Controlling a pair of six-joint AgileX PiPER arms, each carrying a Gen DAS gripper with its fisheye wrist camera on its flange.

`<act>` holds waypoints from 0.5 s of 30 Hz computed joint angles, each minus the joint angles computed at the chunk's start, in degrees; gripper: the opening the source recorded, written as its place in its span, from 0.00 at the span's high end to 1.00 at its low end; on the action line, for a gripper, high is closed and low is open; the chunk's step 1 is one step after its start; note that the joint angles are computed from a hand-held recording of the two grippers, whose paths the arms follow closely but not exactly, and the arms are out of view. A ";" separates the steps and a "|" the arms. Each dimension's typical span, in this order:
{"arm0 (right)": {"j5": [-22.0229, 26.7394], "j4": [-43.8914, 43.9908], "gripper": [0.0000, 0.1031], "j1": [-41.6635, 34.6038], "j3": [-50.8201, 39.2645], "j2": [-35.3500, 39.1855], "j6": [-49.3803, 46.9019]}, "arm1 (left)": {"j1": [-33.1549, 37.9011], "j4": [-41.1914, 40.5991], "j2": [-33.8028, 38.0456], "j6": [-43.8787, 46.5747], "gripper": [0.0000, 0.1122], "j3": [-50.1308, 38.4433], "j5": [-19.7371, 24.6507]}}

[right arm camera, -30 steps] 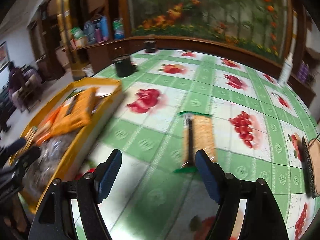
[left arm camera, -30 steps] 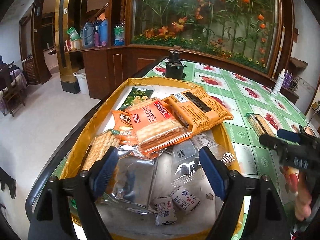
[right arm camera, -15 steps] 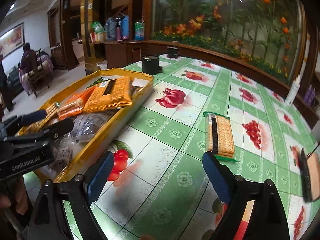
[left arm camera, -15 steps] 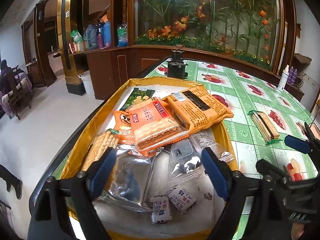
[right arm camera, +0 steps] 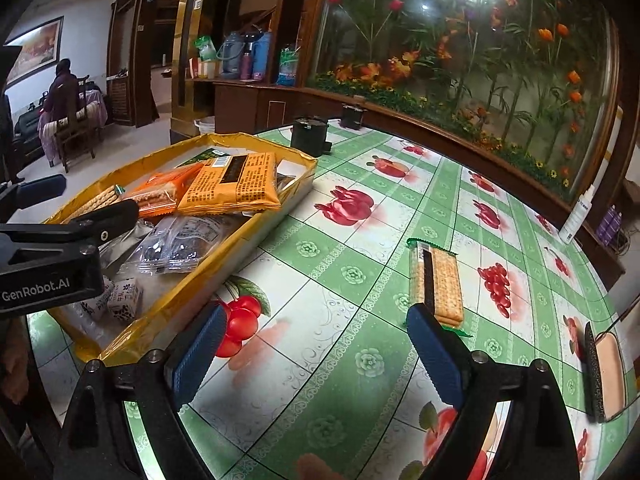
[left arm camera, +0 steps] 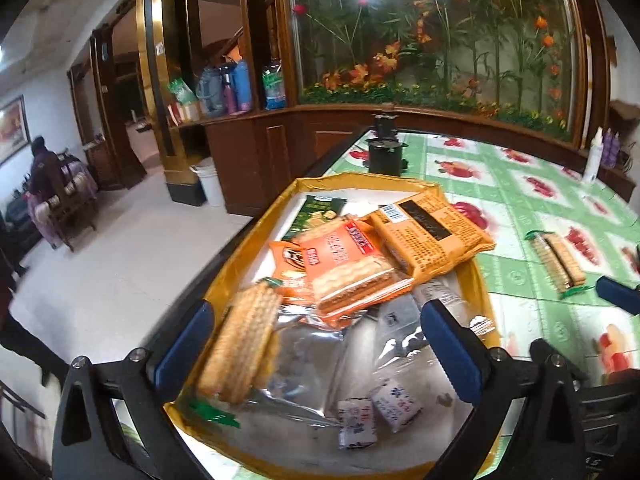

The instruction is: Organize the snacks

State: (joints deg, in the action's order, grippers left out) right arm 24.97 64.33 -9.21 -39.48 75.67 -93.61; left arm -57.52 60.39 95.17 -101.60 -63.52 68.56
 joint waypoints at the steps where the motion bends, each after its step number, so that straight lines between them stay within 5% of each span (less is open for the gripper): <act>1: -0.14 -0.12 0.09 0.11 -0.01 -0.02 0.30 | 0.18 -0.41 0.27 1.09 0.08 -0.67 0.48; 9: -0.47 1.08 0.09 -0.01 0.05 0.07 -1.04 | 2.83 -2.73 -2.07 2.95 0.08 0.92 -4.54; 15: -0.19 0.60 0.09 -0.13 -0.13 0.18 -0.66 | 2.82 -3.99 -0.38 5.14 0.08 -0.65 -1.61</act>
State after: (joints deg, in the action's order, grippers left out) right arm 24.78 64.93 -9.34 -39.61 75.85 -94.27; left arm -54.70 56.40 94.80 -96.46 -64.17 66.95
